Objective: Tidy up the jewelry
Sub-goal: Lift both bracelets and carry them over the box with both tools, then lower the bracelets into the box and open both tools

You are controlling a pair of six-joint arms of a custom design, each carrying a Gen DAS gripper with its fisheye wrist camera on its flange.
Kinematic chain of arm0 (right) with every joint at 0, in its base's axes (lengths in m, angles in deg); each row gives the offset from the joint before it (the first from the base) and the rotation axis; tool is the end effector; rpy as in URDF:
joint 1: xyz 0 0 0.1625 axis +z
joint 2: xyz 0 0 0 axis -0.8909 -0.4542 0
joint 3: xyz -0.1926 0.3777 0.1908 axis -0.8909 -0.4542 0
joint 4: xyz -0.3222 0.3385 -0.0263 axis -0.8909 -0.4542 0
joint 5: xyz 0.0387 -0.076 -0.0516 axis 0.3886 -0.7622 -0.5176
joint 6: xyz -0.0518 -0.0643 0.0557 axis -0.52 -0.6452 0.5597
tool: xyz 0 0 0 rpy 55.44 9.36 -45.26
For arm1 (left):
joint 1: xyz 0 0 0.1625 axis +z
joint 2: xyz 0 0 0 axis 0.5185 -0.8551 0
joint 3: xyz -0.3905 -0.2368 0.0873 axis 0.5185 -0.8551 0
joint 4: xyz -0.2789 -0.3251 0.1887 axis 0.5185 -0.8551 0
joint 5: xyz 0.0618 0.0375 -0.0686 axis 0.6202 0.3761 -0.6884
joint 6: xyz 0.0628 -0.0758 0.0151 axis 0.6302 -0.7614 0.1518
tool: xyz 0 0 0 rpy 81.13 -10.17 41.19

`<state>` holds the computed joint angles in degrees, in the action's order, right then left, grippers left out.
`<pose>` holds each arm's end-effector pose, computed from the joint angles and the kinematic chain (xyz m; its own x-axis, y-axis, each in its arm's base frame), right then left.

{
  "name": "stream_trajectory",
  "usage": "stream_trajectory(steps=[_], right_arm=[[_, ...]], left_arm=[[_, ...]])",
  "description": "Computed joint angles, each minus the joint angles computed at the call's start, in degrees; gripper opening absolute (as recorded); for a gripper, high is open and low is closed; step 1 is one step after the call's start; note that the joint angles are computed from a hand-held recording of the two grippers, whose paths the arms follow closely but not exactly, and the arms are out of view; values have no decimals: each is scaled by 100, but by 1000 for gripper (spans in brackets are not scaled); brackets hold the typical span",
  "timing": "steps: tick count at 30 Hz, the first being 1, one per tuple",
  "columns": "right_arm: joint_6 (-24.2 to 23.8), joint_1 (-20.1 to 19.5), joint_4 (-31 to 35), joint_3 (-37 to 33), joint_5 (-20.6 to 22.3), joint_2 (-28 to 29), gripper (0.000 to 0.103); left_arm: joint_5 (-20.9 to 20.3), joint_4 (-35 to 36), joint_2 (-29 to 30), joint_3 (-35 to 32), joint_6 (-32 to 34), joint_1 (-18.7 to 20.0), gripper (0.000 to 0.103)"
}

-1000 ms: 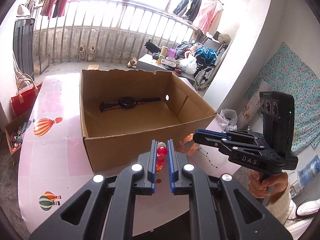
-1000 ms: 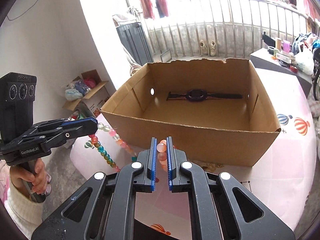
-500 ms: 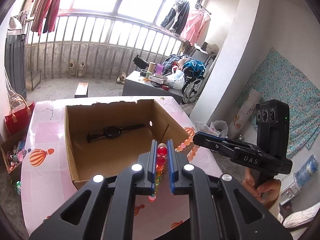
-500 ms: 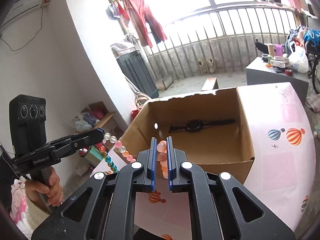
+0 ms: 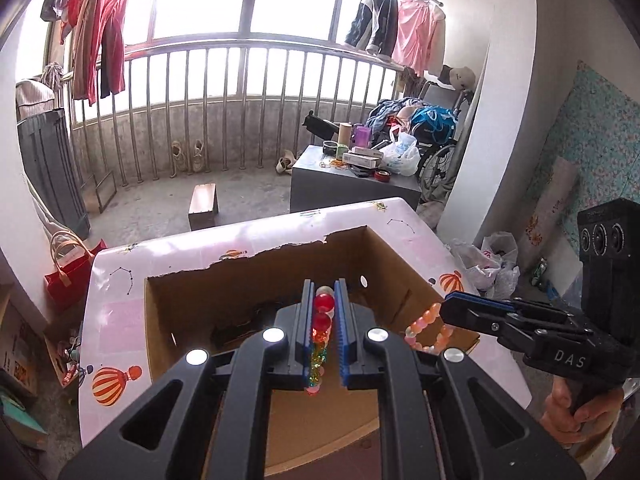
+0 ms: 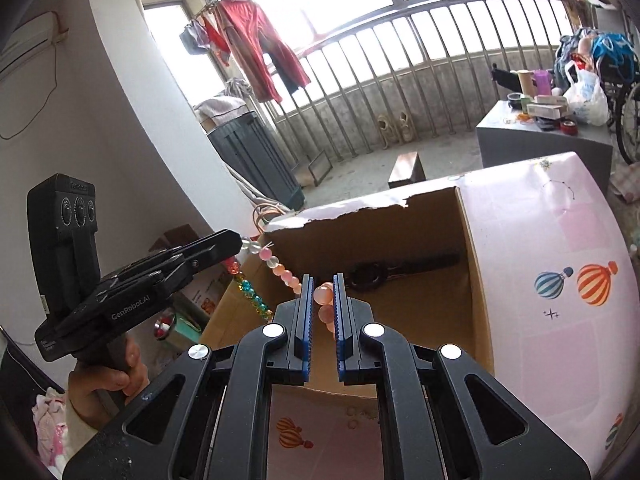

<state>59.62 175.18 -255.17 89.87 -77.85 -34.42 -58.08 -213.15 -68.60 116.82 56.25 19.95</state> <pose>0.3077 -0.5278 0.1980 -0.9389 -0.0172 0.3437 -0.2885 0.5839 -0.7588 -0.2644 -0.5953 0.4068 -0.5857 0.6759 -0.4474 0.8104 0.4771 -0.3400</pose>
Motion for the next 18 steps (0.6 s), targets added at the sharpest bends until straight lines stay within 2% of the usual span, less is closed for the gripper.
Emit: stream_trajectory(steps=[3, 7, 12, 16, 18], right_arm=[[-129, -52, 200, -181, -107, 121, 8], [-213, -134, 574, -485, -131, 273, 8], [-228, -247, 1065, -928, -257, 492, 8], [-310, -300, 1451, -1199, -428, 645, 8], [-286, -351, 1754, -1311, -421, 677, 8]], left_arm=[[249, 211, 318, -208, 65, 109, 10], [790, 659, 726, -504, 316, 210, 10], [1795, 916, 1177, -724, 853, 271, 10], [2344, 1035, 1353, -833, 1007, 351, 10], [2746, 1120, 1429, -832, 1233, 345, 10]])
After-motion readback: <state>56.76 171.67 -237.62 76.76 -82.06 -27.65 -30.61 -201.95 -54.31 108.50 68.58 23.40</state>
